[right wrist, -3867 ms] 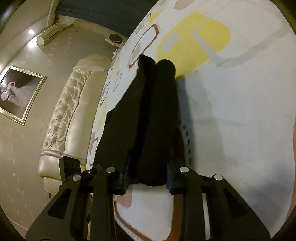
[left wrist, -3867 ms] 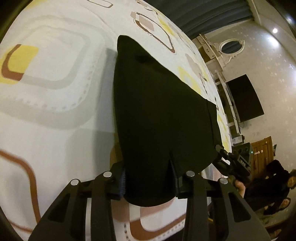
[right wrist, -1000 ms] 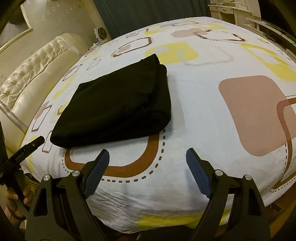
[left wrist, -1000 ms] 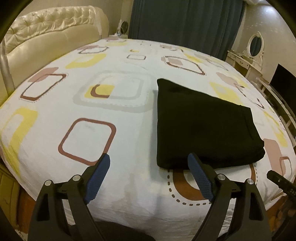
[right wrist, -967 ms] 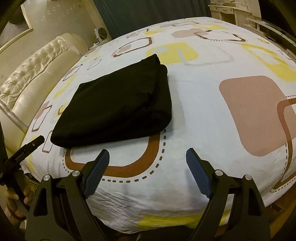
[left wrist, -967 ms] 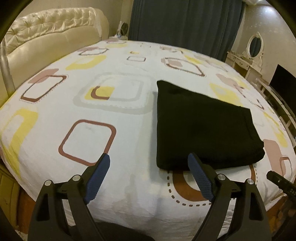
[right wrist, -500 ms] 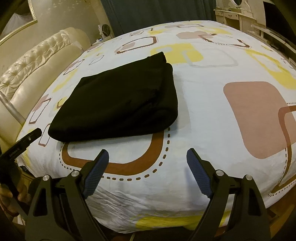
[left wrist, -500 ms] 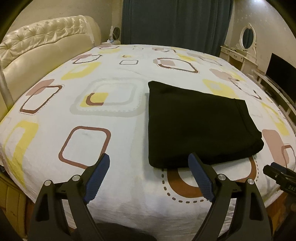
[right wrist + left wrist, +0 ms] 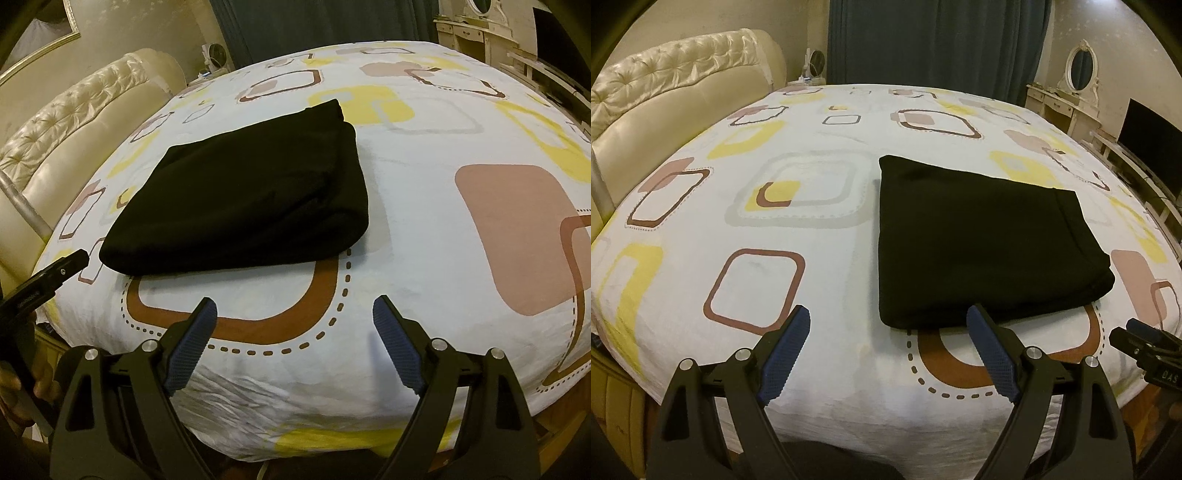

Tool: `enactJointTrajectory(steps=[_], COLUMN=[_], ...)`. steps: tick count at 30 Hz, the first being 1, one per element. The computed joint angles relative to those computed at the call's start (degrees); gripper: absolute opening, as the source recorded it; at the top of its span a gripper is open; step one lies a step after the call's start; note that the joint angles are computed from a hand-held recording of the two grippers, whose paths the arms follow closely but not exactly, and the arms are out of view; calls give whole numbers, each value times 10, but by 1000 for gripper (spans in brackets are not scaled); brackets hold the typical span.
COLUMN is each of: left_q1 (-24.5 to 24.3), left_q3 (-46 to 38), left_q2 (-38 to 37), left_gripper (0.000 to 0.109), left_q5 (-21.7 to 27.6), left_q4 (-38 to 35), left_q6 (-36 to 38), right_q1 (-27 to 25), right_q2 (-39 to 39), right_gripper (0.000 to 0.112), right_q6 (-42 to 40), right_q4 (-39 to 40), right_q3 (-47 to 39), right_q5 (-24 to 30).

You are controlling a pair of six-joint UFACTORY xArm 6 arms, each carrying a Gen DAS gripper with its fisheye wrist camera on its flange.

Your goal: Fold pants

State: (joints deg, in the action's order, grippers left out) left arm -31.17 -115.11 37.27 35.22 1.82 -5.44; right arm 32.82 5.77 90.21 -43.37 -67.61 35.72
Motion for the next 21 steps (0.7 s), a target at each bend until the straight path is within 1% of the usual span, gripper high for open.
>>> enactJointTrajectory(steps=[2,10,12,13,15,16,18,19,21], left_q1=[-1,-2,-2,-1,1,2,4,5,2], left_q3=[6,19,18,15,5,6,9,13,16], left_q2=[-3,-11,-11,-11,-9,-10,-15,-19,-22], left_gripper=[86,86,88,91,92,92,92,92,92], left_q5=[-5,-27,-27,-21,-8,-9,-10,-15,-24], left_q4=[8,-5,-17,-18,-10,-36,-116,-128,-117], left_q6=[-3,17,27,21,0,16,83,103,110], right_q1=[1,4,5,4,5,6,6,5,4], right_q2=[1,8,8,7,7,7,8,8,7], right_gripper=[86,86,86,86,86,86,86,86,86], right_q6=[0,-8,-9,-7,-3,-3,-5,-6,-7], right_q4=[3,9,8,7,1,-3,-3,-1,4], right_q3=[0,-6,-6,-5,-5,-6,-6,-5,-3], right_q5=[-4,-5,-3,-4,-2,0,-2,-3,-8])
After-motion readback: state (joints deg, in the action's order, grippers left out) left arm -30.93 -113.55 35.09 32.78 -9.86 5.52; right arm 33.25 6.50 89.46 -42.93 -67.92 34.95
